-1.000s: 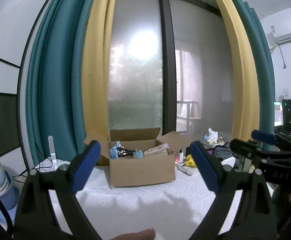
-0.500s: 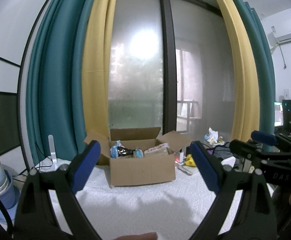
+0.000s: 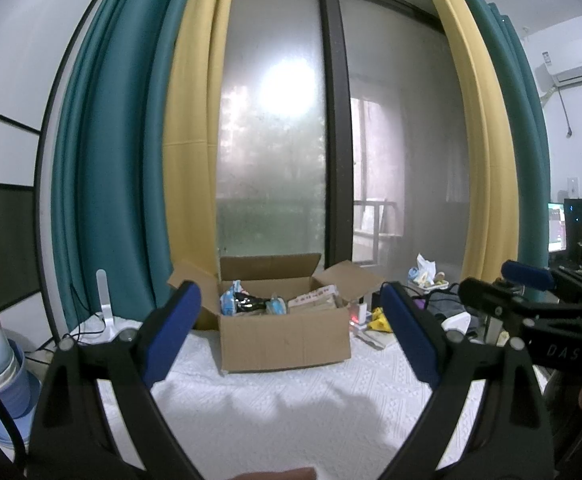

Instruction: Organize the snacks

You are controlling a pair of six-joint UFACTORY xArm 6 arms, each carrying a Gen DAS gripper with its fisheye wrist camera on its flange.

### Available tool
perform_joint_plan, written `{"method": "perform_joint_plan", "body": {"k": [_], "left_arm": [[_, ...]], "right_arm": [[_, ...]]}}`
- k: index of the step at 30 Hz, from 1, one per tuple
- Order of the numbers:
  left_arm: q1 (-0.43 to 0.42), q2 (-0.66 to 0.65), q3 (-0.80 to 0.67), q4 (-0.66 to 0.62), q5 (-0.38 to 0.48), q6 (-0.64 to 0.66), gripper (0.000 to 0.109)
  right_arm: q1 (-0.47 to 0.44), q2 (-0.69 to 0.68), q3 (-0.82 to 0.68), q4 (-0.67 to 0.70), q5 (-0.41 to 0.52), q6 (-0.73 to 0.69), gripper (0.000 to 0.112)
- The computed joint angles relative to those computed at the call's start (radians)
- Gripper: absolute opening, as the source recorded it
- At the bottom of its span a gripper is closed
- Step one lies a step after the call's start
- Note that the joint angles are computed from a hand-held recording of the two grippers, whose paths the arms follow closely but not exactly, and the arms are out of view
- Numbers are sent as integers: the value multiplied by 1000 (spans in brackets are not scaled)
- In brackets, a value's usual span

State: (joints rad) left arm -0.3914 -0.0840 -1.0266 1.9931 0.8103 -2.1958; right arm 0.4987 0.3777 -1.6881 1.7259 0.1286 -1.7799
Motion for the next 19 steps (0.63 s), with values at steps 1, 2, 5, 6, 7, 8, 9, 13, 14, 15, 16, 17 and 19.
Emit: {"method": "perform_joint_plan", "body": {"k": [1,2,5,6,7,8,9,13,14,15,16,17,19], "left_arm": [[0,0,0,0,0,0,93],[1,0,0,0,-2,0,93],[1,-1,1,-3,0,1,93],[-2,0,1,-5,4,1,93],[-6,-1,3,-10,11,2,93],[-8,0,4,-12,13,2,93],[-8,0,5,-12,13,-1,93],[-7,7,-1,-26,3,4,93],[-4,8,-1,-25,-3,1,93],[-3,11,-1,-24,-8,-1,93],[-2,14,-3,-24,-11,-1,93],[2,19,-5,-19,-16,-5,93],[18,42,-21,-15,-37,1,93]], "right_arm": [[0,-1,2,-5,1,5,85],[1,2,-2,-16,-1,15,85],[4,-2,3,-20,0,17,85],[5,-3,4,-19,-1,16,85],[5,-3,4,-18,-3,15,85],[5,-2,4,-21,-2,18,85],[5,-2,4,-21,-2,18,85],[12,-2,7,-45,-5,45,85],[14,0,6,-56,-4,55,85],[16,2,5,-64,-3,62,85],[19,8,1,-82,-4,78,85],[21,12,0,-95,-2,93,85],[21,32,-10,-155,10,155,85]]}}
